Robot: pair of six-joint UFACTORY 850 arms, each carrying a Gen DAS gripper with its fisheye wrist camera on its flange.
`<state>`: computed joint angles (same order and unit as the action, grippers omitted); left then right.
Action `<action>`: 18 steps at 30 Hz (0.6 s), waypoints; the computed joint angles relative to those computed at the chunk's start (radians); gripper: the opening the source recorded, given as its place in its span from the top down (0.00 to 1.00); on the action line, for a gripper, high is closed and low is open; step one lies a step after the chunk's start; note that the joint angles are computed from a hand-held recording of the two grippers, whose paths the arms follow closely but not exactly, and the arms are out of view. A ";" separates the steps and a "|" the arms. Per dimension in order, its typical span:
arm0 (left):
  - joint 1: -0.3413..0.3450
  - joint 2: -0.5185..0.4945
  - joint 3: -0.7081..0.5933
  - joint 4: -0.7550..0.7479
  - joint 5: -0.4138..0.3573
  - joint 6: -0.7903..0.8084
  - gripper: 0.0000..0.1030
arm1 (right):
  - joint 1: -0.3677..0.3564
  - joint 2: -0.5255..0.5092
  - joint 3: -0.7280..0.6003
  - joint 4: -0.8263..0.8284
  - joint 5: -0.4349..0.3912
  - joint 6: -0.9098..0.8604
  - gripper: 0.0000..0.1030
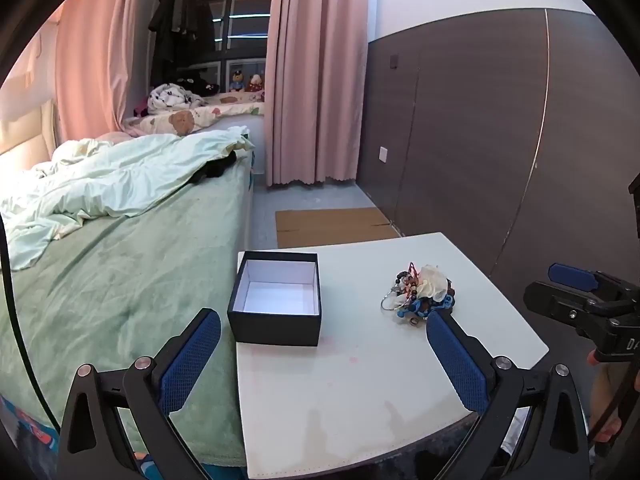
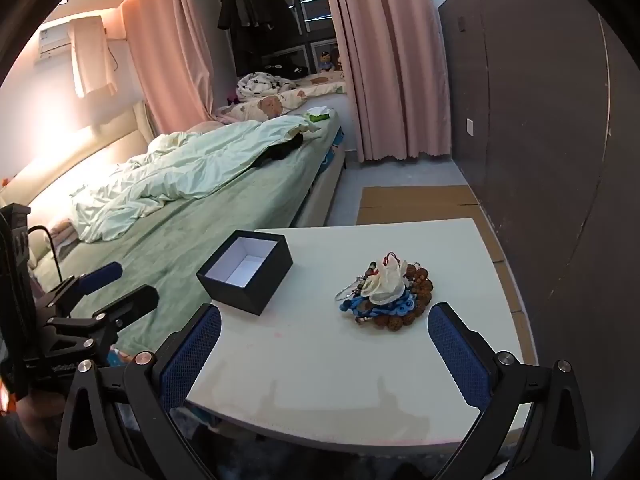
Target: Organize jewelry
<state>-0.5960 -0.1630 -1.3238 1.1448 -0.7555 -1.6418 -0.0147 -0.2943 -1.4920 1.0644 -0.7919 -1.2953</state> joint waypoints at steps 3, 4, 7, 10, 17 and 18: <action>-0.015 -0.004 0.007 0.054 -0.019 -0.038 0.00 | 0.001 -0.001 0.000 0.003 -0.005 0.005 0.00; -0.016 -0.007 0.004 0.054 -0.021 -0.038 0.00 | 0.001 -0.001 0.000 0.002 -0.007 0.003 0.00; -0.029 0.016 0.041 0.104 -0.034 -0.101 0.00 | -0.002 -0.002 0.001 0.015 -0.010 -0.017 0.00; -0.037 0.017 0.042 0.087 -0.038 -0.095 0.00 | -0.005 -0.009 -0.005 0.014 -0.014 -0.018 0.00; -0.022 0.022 0.042 0.079 -0.030 -0.080 0.00 | 0.006 -0.005 0.001 0.023 0.018 -0.027 0.00; -0.022 0.020 0.041 0.080 -0.034 -0.080 0.00 | 0.004 -0.006 -0.001 0.025 0.017 -0.028 0.00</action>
<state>-0.6182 -0.1430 -1.2832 1.2246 -0.7894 -1.7217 -0.0106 -0.3006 -1.4934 1.0890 -0.7748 -1.3231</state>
